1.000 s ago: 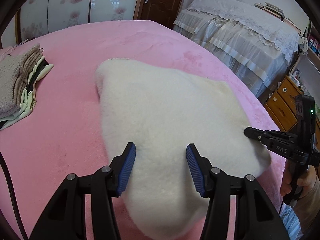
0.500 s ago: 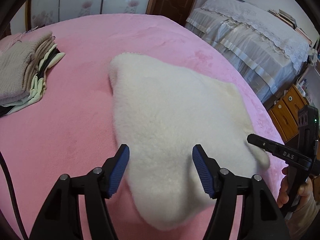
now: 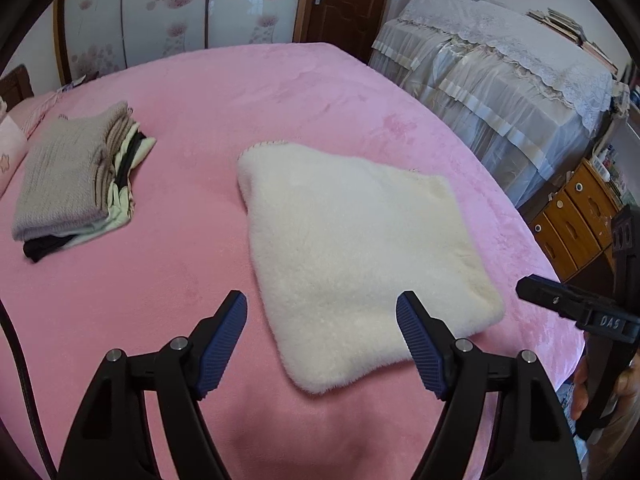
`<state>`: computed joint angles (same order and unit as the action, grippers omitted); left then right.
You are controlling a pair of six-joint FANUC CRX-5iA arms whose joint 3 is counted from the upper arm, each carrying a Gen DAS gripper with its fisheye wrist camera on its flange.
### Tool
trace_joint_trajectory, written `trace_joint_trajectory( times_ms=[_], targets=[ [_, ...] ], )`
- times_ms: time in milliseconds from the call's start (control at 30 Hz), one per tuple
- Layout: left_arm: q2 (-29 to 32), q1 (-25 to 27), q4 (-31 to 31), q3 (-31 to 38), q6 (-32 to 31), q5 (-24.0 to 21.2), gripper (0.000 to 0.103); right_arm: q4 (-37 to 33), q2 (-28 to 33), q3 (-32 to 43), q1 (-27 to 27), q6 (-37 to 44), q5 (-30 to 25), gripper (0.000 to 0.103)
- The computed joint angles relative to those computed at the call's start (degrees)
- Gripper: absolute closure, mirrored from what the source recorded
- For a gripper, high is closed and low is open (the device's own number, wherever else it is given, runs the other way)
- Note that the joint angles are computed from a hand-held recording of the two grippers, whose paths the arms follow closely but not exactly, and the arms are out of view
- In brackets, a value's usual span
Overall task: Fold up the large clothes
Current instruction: 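Open both tools and hold them beside the square cardigan bundle, then grasp the cardigan bundle edge with both tools and lift it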
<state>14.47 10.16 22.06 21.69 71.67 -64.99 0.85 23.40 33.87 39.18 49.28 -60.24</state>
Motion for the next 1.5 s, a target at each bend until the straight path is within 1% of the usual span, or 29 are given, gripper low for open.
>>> trace_joint_trajectory(
  times_ms=[67, 133, 167, 200, 233, 300, 367, 400, 467, 533, 633, 667, 700, 733, 767, 800, 867, 967, 1000, 1067, 1100, 1233, 1300, 1333, 1400, 1467, 1500],
  targets=[
    [-0.2, 0.3, 1.4, 0.6, -1.7, -0.6, 0.027, 1.3, -0.7, 0.4, 0.3, 0.2, -0.3, 0.010],
    [0.8, 0.8, 2.7, 2.9, -2.5, -2.9, 0.026, 1.9, -1.0, 1.8, 0.2, 1.6, -0.9, 0.004],
    [1.5, 0.9, 2.3, 4.7, -1.9, -4.1, 0.019, 2.3, -0.9, 2.7, 0.2, 2.3, -1.3, 0.002],
    [2.1, 0.9, 2.1, 6.0, -1.2, -4.5, 0.014, 2.8, -0.7, 3.6, 0.2, 2.8, -1.9, 0.000],
    [2.6, 1.0, 2.0, 7.1, -0.7, -4.8, 0.013, 3.5, -0.2, 5.0, 0.2, 3.6, -2.6, 0.000],
    [4.8, 1.3, 2.1, 10.9, 0.4, -6.9, 0.011, 4.6, 1.1, 8.1, 0.2, 5.5, -4.0, 0.000],
    [7.1, 1.7, 2.6, 14.5, 2.0, -8.8, 0.009, 3.6, 3.1, 12.3, -0.4, 8.7, -6.1, 0.000],
    [8.6, 1.8, 3.2, 16.5, 2.9, -10.0, 0.000, 2.7, 4.0, 13.9, -0.9, 9.8, -6.6, 0.000],
    [12.8, 1.9, 3.7, 22.4, 5.2, -14.3, 0.000, 3.6, 6.0, 16.5, -1.3, 9.9, -8.0, 0.000],
    [17.2, 1.8, 3.8, 28.1, 7.6, -18.0, 0.000, 3.2, 9.0, 20.7, -2.2, 10.8, -10.8, 0.000],
    [21.6, 1.4, 3.7, 32.2, 8.9, -19.9, 0.000, -1.7, 13.9, 27.8, -4.8, 12.1, -15.6, 0.000],
    [23.6, 1.4, 4.5, 34.0, 9.5, -21.3, 0.000, -4.0, 16.2, 31.0, -5.9, 12.2, -17.8, 0.000],
    [26.3, 1.7, 7.0, 35.7, 10.1, -23.1, 0.000, -5.5, 17.6, 32.8, -6.6, 11.8, -19.1, 0.000],
    [27.7, 1.8, 8.6, 36.0, 10.9, -23.8, 0.000, -7.5, 18.6, 33.6, -7.5, 11.5, -19.7, 0.000],
    [28.3, 1.9, 9.7, 35.0, 11.2, -23.4, 0.000, -9.3, 19.4, 33.8, -8.4, 11.2, -19.9, 0.000],
    [28.2, 2.0, 11.0, 32.5, 10.9, -22.0, 0.000, -11.5, 20.1, 34.1, -9.3, 10.7, -20.1, 0.000],
    [28.6, 1.9, 11.8, 30.1, 10.0, -21.0, 0.000, -16.1, 21.3, 34.5, -11.1, 10.2, -20.4, 0.000],
    [29.8, 1.8, 13.9, 27.7, 8.7, -20.9, 0.000, -19.5, 24.0, 36.3, -12.6, 8.9, -22.1, 0.000],
    [29.7, 1.7, 14.4, 26.4, 8.1, -20.1, 0.000, -20.5, 24.7, 36.6, -13.0, 9.0, -22.4, 0.000],
    [28.6, 1.5, 14.0, 24.0, 6.0, -17.1, 0.000, -22.4, 26.2, 37.9, -13.8, 9.3, -23.2, 0.000],
    [28.6, 1.5, 14.0, 23.6, 5.3, -16.7, 0.000, -23.7, 27.1, 38.7, -14.2, 9.5, -23.6, 0.000],
    [30.6, 1.4, 13.1, 25.6, 4.4, -18.2, 0.000, -29.1, 31.5, 43.6, -16.0, 9.5, -26.2, 0.000],
    [33.1, 1.5, 13.4, 28.3, 5.0, -20.8, 0.000, -31.6, 34.0, 46.8, -16.6, 10.0, -27.6, 0.000],
    [34.2, 1.7, 14.3, 28.9, 5.5, -21.8, 0.000, -32.5, 34.3, 47.0, -16.8, 10.6, -27.2, 0.000],
    [36.6, 2.3, 18.4, 29.1, 6.9, -23.6, 0.000, -35.6, 35.7, 48.8, -17.4, 11.8, -27.2, 0.000],
    [38.2, 2.5, 21.8, 28.3, 7.2, -24.2, 0.000, -36.8, 37.8, 52.1, -17.5, 11.7, -28.8, 0.000],
    [38.3, 2.4, 22.4, 27.9, 6.5, -23.9, 0.000, -37.1, 39.0, 54.1, -17.5, 11.5, -29.7, 0.000]
  ],
)
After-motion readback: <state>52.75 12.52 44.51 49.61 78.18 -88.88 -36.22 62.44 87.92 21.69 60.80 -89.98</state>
